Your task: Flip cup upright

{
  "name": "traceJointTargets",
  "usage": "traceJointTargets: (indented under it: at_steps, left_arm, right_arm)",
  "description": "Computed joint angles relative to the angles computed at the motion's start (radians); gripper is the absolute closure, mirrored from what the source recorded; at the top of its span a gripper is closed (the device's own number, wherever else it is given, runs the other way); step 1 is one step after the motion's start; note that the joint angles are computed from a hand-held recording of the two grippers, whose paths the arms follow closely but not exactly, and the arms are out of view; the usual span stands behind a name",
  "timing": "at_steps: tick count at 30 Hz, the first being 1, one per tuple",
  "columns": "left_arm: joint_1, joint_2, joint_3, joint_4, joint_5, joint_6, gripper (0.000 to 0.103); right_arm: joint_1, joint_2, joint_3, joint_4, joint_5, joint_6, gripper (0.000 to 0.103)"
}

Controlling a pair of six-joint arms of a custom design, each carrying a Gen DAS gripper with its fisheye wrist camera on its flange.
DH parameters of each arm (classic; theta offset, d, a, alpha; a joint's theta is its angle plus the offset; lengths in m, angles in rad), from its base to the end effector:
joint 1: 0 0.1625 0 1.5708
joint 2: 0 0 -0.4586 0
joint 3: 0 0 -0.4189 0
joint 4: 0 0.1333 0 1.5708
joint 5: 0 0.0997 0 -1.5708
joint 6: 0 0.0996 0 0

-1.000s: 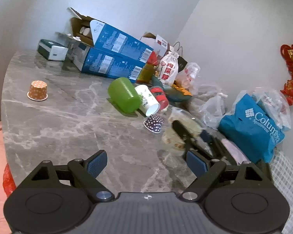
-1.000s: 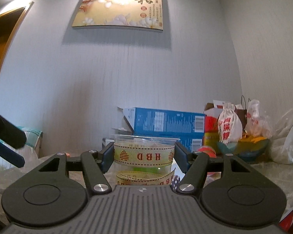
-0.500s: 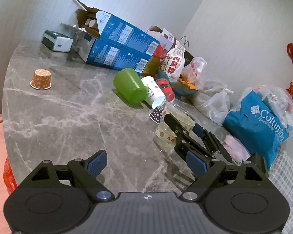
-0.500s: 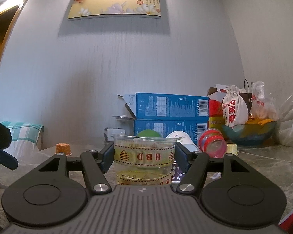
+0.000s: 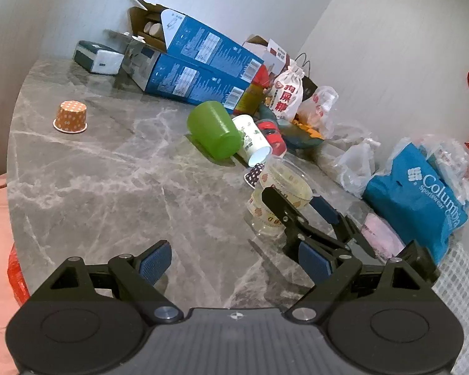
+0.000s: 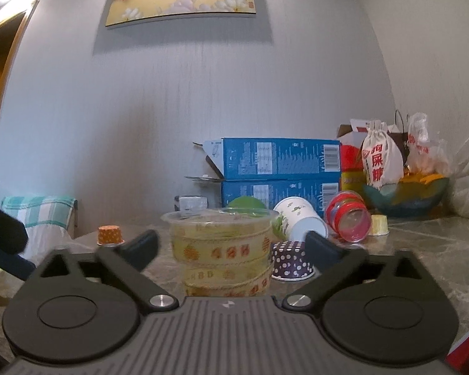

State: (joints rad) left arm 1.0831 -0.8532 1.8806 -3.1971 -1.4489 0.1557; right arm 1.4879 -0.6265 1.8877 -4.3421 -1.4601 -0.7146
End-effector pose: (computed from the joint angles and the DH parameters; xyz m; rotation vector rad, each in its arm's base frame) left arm -0.1790 -0.6479 0.1240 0.8888 2.8445 -0.9373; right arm 0.0938 -0.6139 0.1259 0.7211 -1.8705 1.7793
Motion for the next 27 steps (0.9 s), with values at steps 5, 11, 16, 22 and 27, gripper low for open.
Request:
traceJointTargets:
  at_steps: [5,11,16,22,27]
  left_arm:
    - [-0.015,0.014,0.014,-0.072,0.047,0.028,0.006]
    - [-0.075,0.031,0.032,-0.221,0.172,0.180,0.000]
    - [-0.154,0.037,0.027,-0.277,0.300,0.272,0.000]
    - [-0.195,-0.019,0.022,-0.157,0.320,0.187,0.000]
    - [-0.217,-0.038,0.022,-0.093,0.352,0.137,0.000]
  right_arm:
    - [0.019,-0.031,0.037,0.023,-0.055,0.049,0.001]
    - [0.092,-0.203,0.182,0.152,-0.221,0.155,0.001]
    - [0.206,-0.344,0.187,0.384,-0.495,0.174,0.001]
    - [0.284,-0.435,0.193,0.565,-0.632,0.223,0.001]
    - [0.291,-0.450,0.199,0.591,-0.639,0.229,0.001]
